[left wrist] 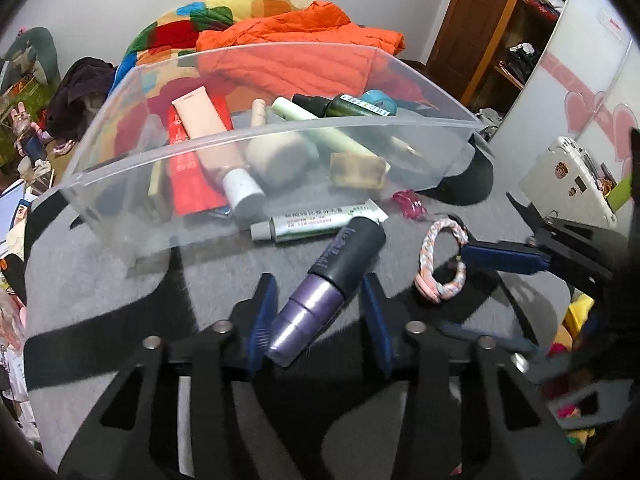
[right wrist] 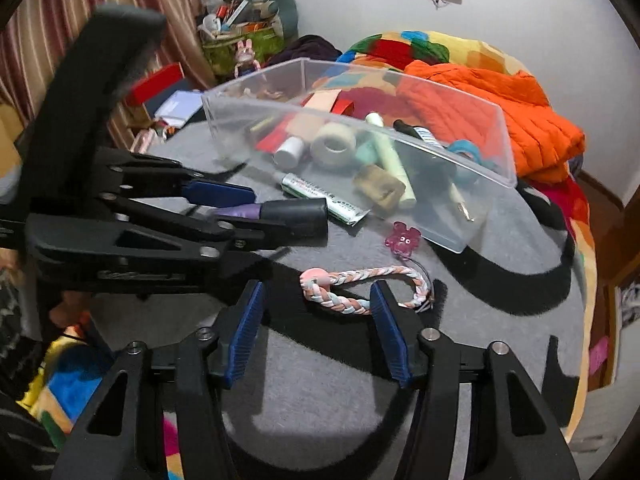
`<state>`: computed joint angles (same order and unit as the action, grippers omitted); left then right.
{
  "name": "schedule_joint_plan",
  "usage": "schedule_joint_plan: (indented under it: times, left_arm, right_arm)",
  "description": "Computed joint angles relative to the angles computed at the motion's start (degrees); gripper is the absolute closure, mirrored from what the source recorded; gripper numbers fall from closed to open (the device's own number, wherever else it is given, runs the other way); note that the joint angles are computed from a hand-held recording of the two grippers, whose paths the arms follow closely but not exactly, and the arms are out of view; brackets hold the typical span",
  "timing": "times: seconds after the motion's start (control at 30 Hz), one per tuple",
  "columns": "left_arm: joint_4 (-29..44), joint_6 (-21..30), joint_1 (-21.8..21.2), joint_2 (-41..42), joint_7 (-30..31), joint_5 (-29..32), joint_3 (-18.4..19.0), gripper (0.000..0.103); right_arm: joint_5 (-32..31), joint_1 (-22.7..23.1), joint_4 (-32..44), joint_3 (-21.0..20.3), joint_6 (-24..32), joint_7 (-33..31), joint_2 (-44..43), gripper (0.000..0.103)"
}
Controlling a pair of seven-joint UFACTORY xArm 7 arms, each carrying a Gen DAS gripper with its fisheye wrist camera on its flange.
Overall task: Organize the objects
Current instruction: 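Grasp the purple black-capped bottle with left tool while right tool grasps braided bracelet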
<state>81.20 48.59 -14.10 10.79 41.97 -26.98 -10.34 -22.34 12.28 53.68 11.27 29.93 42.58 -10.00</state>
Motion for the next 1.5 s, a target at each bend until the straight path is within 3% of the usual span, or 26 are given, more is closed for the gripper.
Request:
schedule_joint_plan:
  times: [0.07, 0.13, 0.23, 0.4, 0.57, 0.73, 0.8, 0.87, 1.07, 1.13, 1.2, 1.23, 1.27, 1.5]
  left_arm:
    - [-1.02, 0.4, 0.71, -1.04, 1.36, -1.37, 0.11, 0.072]
    - [-1.82, 1.09, 1.26, -1.91, 2.43, -2.4, 0.42, 0.077]
    - [-2.47, 1.58, 1.61, -2.64, 3.23, -2.91, 0.9, 0.079]
    - [-2.95, 0.79, 1.51, -3.38, 3.72, -3.13, 1.25, 0.078]
    - [-1.15, 0.12, 0.79, -1.63, 2.73, -2.14, 0.89, 0.062]
    - [0.85, -0.13, -0.42, 0.81, 0.16, 1.32, 0.29, 0.063]
    - [-0.15, -1.57, -0.37, 0.19, 1.03, 1.11, -0.07, 0.075]
    - [-1.5, -2.73, -0.11, -0.89, 2.42, 0.05, -0.27, 0.078]
    - [-5.4, -6.35, 0.17, -4.21, 4.88, -2.45, 0.24, 0.078]
    - [-5.6, -6.59, 0.34, -4.7, 5.26, -3.7, 0.54, 0.078]
    - [-5.65, -6.77, 0.6, -5.12, 5.45, -5.02, 0.86, 0.078]
    - [-5.62, -7.02, 0.63, -5.25, 5.35, -5.41, 0.97, 0.078]
    - [-5.74, -7.5, 0.73, -5.44, 5.34, -5.84, 1.12, 0.078]
    - [-4.08, -7.36, 1.81, -5.11, 4.55, -8.64, 1.85, 0.078]
  right_arm:
    - [-0.99, 0.01, 0.97, 0.27, 1.23, -0.05, 1.12, 0.066]
    - [-1.39, 0.17, 1.62, 0.07, 1.98, -0.15, 1.82, 0.081]
    - [-2.14, 0.28, 1.99, -0.28, 2.23, 0.83, 2.17, 0.091]
    - [1.54, 0.45, 0.26, -1.3, -1.74, 0.07, 0.68, 0.094]
    - [3.4, -0.31, -1.23, -1.33, -4.96, 0.41, -1.88, 0.094]
    - [4.73, -2.01, -2.19, -0.85, -7.71, 0.68, -4.33, 0.094]
    - [4.97, -2.86, -2.53, -0.65, -9.21, 1.06, -5.31, 0.094]
    - [4.9, -3.9, -2.83, -0.29, -10.66, 1.51, -6.18, 0.094]
    - [-0.83, -7.34, -0.54, 3.07, -6.83, 4.23, -5.73, 0.094]
    - [-1.39, -6.64, 0.91, 2.96, -4.72, 3.62, -4.09, 0.09]
    - [-0.3, -5.2, 2.15, 1.81, -3.53, 1.96, -1.85, 0.073]
    - [0.58, -4.49, 2.66, 1.17, -3.13, 1.16, -0.87, 0.057]
    - [1.67, -3.79, 3.51, 0.53, -2.86, 0.26, 0.76, 0.052]
    - [3.67, -0.74, 7.15, -1.91, -0.54, -2.24, 7.05, 0.052]
